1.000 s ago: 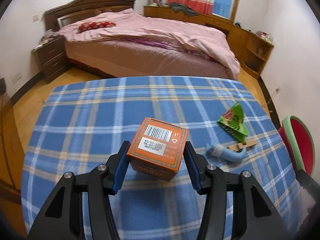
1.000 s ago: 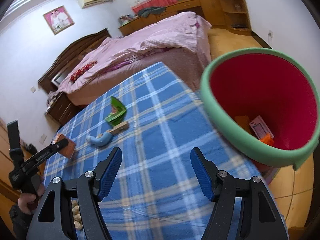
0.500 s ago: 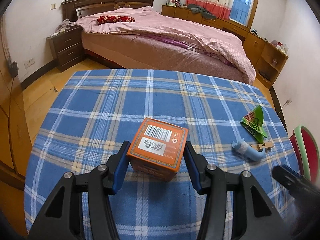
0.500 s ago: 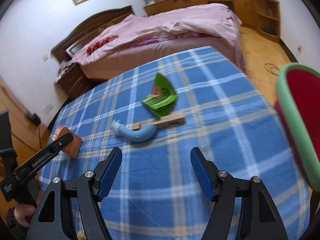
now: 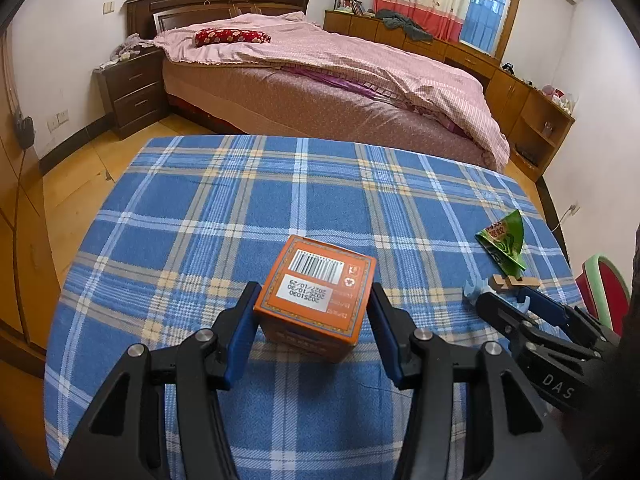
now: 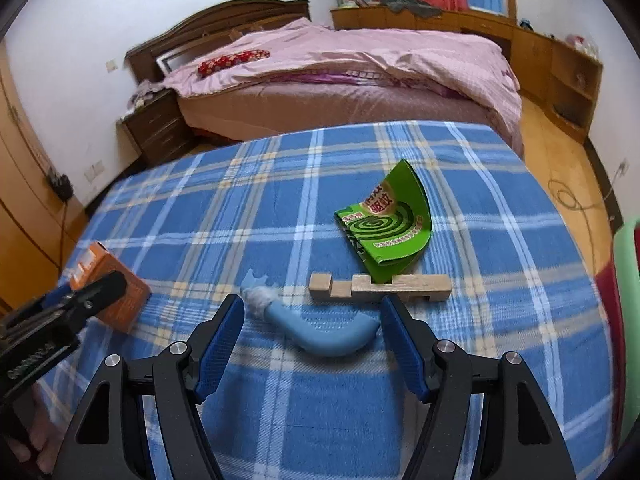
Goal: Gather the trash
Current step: 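Grasp the blue plastic tube with the right tool while the left tool holds the carton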
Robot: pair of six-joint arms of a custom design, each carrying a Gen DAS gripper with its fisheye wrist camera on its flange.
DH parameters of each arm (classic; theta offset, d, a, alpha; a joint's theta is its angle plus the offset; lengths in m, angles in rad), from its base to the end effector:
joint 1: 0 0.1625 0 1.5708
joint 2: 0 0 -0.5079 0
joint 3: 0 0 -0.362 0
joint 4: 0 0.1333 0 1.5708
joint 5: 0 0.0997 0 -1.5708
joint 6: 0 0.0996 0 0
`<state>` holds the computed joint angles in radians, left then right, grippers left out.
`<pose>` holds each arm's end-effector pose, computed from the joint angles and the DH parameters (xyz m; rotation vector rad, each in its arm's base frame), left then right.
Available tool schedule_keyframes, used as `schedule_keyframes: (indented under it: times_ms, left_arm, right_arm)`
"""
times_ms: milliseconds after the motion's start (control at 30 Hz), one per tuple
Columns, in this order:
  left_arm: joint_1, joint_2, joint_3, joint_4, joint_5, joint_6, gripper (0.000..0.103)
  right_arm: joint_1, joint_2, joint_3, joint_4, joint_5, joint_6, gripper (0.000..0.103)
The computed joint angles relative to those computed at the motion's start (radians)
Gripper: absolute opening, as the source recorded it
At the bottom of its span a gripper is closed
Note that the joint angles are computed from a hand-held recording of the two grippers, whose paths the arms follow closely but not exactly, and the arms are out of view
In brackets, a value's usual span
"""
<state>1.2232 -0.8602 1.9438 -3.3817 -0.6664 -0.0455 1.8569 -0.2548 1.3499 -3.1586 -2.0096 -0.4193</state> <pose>-0.0110 -0.6514 0.2479 -0.0707 2.2262 -1.0253 0.3096 -0.7301 -0.0636 0.7640 -2.4990 0.6159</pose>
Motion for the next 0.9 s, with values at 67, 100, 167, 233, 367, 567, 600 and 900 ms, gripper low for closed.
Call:
schedule_keyframes:
  times_ms: [67, 100, 167, 233, 367, 567, 600, 900]
  left_arm:
    - [0.000, -0.001, 0.000, 0.000, -0.001, 0.000, 0.053]
    - [0.000, -0.001, 0.001, 0.000, 0.000, 0.000, 0.054]
    - [0.000, -0.001, 0.001, 0.000, -0.001, 0.001, 0.053]
    - [0.000, -0.001, 0.001, -0.001, -0.002, 0.002, 0.054]
    - [0.000, 0.001, 0.002, -0.005, -0.001, 0.006, 0.054]
    - [0.000, 0.000, 0.004, -0.008, -0.009, 0.012, 0.054]
    - [-0.001, 0.000, 0.005, -0.008, -0.010, 0.013, 0.054]
    - [-0.017, 0.006, 0.019, -0.043, -0.043, 0.060, 0.054]
  right_arm:
    - [0.000, -0.001, 0.003, 0.000, 0.002, 0.000, 0.071]
    - [-0.001, -0.003, 0.008, -0.004, 0.003, 0.003, 0.063]
    - [0.001, -0.004, 0.013, -0.014, -0.009, 0.001, 0.053]
    - [0.000, -0.009, 0.019, -0.014, -0.010, 0.004, 0.050]
    - [-0.003, -0.020, 0.037, -0.014, 0.003, 0.011, 0.045]
    - [-0.011, -0.055, 0.100, -0.044, 0.035, 0.058, 0.045]
    - [-0.012, -0.063, 0.115, -0.060, 0.040, 0.063, 0.045]
    - [-0.033, -0.163, 0.295, -0.226, 0.085, 0.123, 0.045]
